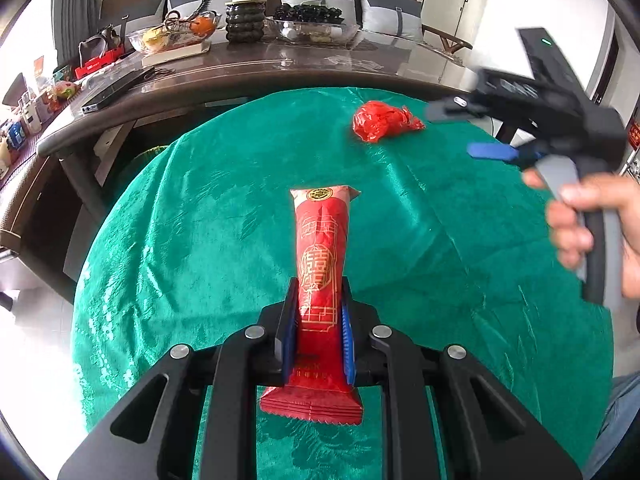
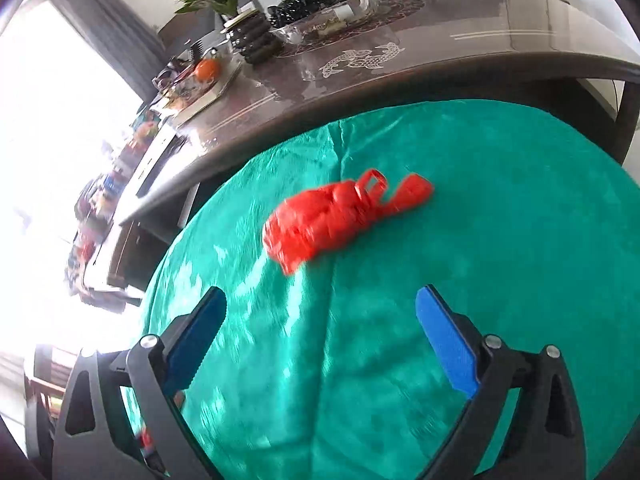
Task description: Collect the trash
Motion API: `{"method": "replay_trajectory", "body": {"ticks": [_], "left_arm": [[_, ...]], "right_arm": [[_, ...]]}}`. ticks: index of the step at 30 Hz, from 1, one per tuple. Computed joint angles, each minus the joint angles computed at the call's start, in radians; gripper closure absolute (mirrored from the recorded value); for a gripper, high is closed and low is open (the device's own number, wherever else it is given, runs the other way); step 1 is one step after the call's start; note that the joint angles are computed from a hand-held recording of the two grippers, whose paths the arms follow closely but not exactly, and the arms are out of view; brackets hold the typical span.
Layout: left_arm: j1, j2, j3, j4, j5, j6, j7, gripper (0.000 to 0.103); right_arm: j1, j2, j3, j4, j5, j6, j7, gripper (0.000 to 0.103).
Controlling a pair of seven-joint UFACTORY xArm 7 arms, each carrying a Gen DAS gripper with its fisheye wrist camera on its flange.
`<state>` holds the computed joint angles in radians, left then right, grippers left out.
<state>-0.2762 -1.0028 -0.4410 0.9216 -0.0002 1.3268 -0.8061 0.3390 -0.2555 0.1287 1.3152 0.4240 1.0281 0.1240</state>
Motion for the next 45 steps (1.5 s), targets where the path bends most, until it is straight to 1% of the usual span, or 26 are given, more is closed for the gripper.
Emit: {"method": "replay_trajectory", "body": {"ticks": [4, 6, 7, 8, 9, 11, 12, 13, 15, 16, 17, 21, 24, 26, 28, 30, 31, 32, 33, 35, 36, 37, 38, 39, 42, 45], "left_arm": [[-0.006, -0.057, 0.003, -0.026, -0.011, 0.023, -0.028, 0.085], [-0.009, -0.082, 0.002, -0.04, -0.02, 0.031, -0.039, 0.085], [-0.009, -0.087, 0.0, -0.043, -0.023, 0.034, -0.041, 0.085], [-0.008, -0.09, -0.004, -0.043, -0.024, 0.037, -0.042, 0.085], [-0.008, -0.091, -0.008, -0.044, -0.025, 0.037, -0.041, 0.085], [-0.007, -0.08, -0.012, -0.04, -0.028, 0.029, -0.037, 0.085], [-0.005, -0.072, -0.018, -0.033, -0.031, 0.024, -0.038, 0.085], [-0.005, -0.066, -0.021, -0.028, -0.034, 0.016, -0.04, 0.085], [-0.003, -0.044, -0.039, -0.008, -0.043, -0.002, -0.052, 0.085], [-0.002, -0.027, -0.05, 0.006, -0.048, -0.013, -0.061, 0.085], [-0.001, -0.01, -0.06, 0.018, -0.053, -0.023, -0.07, 0.085], [0.003, 0.089, -0.127, 0.087, -0.068, -0.074, -0.13, 0.085], [0.01, 0.175, -0.18, 0.137, -0.066, -0.108, -0.206, 0.085], [0.022, 0.241, -0.225, 0.179, -0.034, -0.109, -0.253, 0.085], [0.029, 0.297, -0.263, 0.208, -0.006, -0.113, -0.301, 0.085], [0.034, 0.349, -0.299, 0.232, 0.029, -0.107, -0.341, 0.084], [0.037, 0.372, -0.317, 0.245, 0.051, -0.092, -0.359, 0.083], [0.039, 0.382, -0.33, 0.25, 0.077, -0.087, -0.378, 0.077], [0.03, 0.388, -0.33, 0.249, 0.095, -0.09, -0.386, 0.071], [-0.004, 0.404, -0.313, 0.244, 0.114, -0.101, -0.382, 0.044], [-0.03, 0.425, -0.305, 0.254, 0.137, -0.086, -0.386, 0.035], [-0.013, 0.442, -0.329, 0.285, 0.155, -0.029, -0.384, 0.012], [0.013, 0.461, -0.365, 0.32, 0.188, 0.037, -0.395, 0.007], [-0.003, 0.474, -0.365, 0.329, 0.214, 0.062, -0.411, 0.007], [-0.068, 0.46, -0.306, 0.288, 0.193, 0.05, -0.432, 0.007], [-0.103, 0.477, -0.292, 0.283, 0.222, 0.077, -0.447, 0.005]], "right_arm": [[0.002, 0.135, 0.078, 0.083, -0.156, -0.075, 0.225, 0.01], [0.014, 0.164, 0.089, 0.098, -0.241, -0.085, 0.285, 0.009], [0.019, 0.159, 0.092, 0.093, -0.291, -0.088, 0.301, 0.015], [0.024, 0.145, 0.092, 0.078, -0.327, -0.085, 0.297, 0.044], [0.026, 0.122, 0.089, 0.05, -0.357, -0.097, 0.276, 0.052], [0.023, 0.043, 0.066, -0.041, -0.36, -0.145, 0.202, 0.053], [0.025, -0.006, 0.046, -0.09, -0.339, -0.166, 0.136, 0.054], [0.038, -0.061, 0.01, -0.142, -0.276, -0.18, 0.035, 0.054], [0.063, -0.163, -0.058, -0.212, -0.177, -0.139, -0.159, 0.054], [0.079, -0.221, -0.101, -0.242, -0.128, -0.084, -0.264, 0.054], [0.097, -0.28, -0.156, -0.263, -0.078, 0.005, -0.363, 0.054], [0.066, -0.48, -0.271, -0.295, -0.092, 0.325, -0.571, 0.054], [0.001, -0.606, -0.313, -0.321, -0.165, 0.454, -0.673, 0.054], [-0.055, -0.652, -0.323, -0.357, -0.187, 0.459, -0.697, 0.053], [-0.107, -0.702, -0.323, -0.422, -0.184, 0.429, -0.712, 0.05], [-0.161, -0.759, -0.282, -0.499, -0.184, 0.367, -0.709, 0.035], [-0.176, -0.786, -0.273, -0.53, -0.174, 0.344, -0.706, 0.022], [-0.188, -0.814, -0.269, -0.553, -0.168, 0.327, -0.704, 0.018], [-0.199, -0.826, -0.249, -0.567, -0.172, 0.313, -0.695, 0.017], [-0.208, -0.827, -0.231, -0.57, -0.17, 0.307, -0.669, 0.014], [-0.209, -0.832, -0.222, -0.576, -0.172, 0.304, -0.66, 0.013], [-0.209, -0.83, -0.215, -0.576, -0.182, 0.294, -0.662, 0.011], [-0.213, -0.838, -0.216, -0.58, -0.192, 0.295, -0.66, 0.008], [-0.215, -0.834, -0.221, -0.579, -0.194, 0.298, -0.653, 0.007], [-0.212, -0.83, -0.227, -0.581, -0.195, 0.298, -0.648, 0.006], [-0.21, -0.835, -0.228, -0.58, -0.197, 0.302, -0.644, 0.005]]}}
